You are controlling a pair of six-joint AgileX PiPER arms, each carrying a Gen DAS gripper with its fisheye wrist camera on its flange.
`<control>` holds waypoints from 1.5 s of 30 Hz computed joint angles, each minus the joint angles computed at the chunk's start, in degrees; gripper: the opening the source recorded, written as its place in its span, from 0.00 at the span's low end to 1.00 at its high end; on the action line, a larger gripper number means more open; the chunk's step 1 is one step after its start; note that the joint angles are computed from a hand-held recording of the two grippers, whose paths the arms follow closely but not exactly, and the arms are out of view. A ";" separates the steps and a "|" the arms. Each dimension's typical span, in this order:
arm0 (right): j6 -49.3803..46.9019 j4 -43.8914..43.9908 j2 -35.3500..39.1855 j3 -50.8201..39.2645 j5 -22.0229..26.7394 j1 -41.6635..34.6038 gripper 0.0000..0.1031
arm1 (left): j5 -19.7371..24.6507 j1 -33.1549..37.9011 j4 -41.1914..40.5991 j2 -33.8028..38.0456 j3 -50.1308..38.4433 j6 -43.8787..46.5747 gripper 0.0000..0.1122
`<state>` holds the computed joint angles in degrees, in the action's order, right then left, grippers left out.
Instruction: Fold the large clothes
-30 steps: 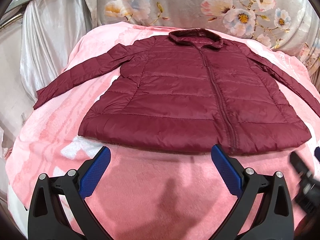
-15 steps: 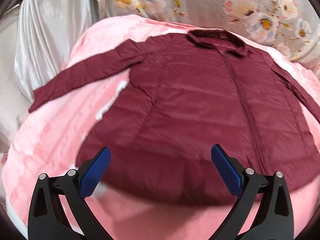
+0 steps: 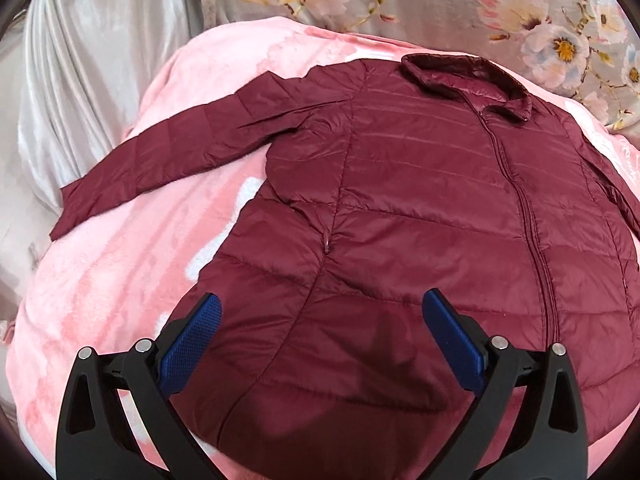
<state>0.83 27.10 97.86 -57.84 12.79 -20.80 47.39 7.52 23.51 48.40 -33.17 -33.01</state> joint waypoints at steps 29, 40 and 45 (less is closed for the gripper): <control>-4.47 -6.85 29.43 -57.78 25.79 67.85 0.26 | -12.97 29.22 -28.60 6.72 -0.93 41.37 0.87; -12.15 7.83 7.03 -26.58 10.44 52.54 0.60 | -5.36 24.51 -55.70 25.25 -16.35 52.77 0.87; -8.03 8.19 6.03 -20.44 9.43 42.67 0.60 | -7.16 22.21 -58.95 31.98 -19.79 49.30 0.66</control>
<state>-7.20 35.29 103.90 -78.27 22.22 21.87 40.23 29.72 -35.44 80.38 -52.97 16.29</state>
